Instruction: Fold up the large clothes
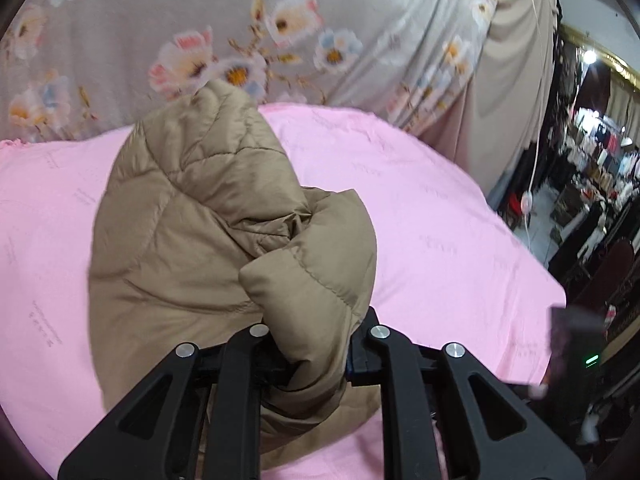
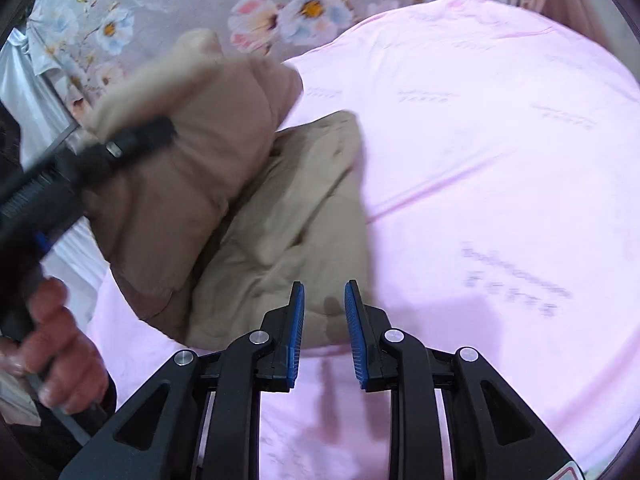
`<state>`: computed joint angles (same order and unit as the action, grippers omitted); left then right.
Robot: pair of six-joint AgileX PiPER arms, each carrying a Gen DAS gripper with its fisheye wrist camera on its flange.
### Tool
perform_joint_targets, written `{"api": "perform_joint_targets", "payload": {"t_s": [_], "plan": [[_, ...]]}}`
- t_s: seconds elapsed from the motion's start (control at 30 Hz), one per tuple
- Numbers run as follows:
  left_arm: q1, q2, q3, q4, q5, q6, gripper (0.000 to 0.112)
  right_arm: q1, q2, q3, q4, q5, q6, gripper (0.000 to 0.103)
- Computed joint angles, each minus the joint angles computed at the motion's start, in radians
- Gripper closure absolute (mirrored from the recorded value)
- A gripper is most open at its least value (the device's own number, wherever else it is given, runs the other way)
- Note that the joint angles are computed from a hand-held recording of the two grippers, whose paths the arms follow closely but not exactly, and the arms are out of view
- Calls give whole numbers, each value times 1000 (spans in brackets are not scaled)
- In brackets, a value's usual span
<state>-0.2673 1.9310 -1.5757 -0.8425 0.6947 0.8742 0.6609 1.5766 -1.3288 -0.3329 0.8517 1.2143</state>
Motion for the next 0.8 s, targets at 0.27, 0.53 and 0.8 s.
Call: {"api": "perform_joint_targets", "payload": {"t_s": [0.27,0.53,0.8], "plan": [[-96,77,58,120,-83,-78,93,48,-44,-44,-130,144,68,70],[-29,11,77,20,64,-17,61,15,-20,-217,-208,207,34,47],[193,-49,-11,-123,195,-26,48,-117,199,-613,-49,179,-146,37]]}}
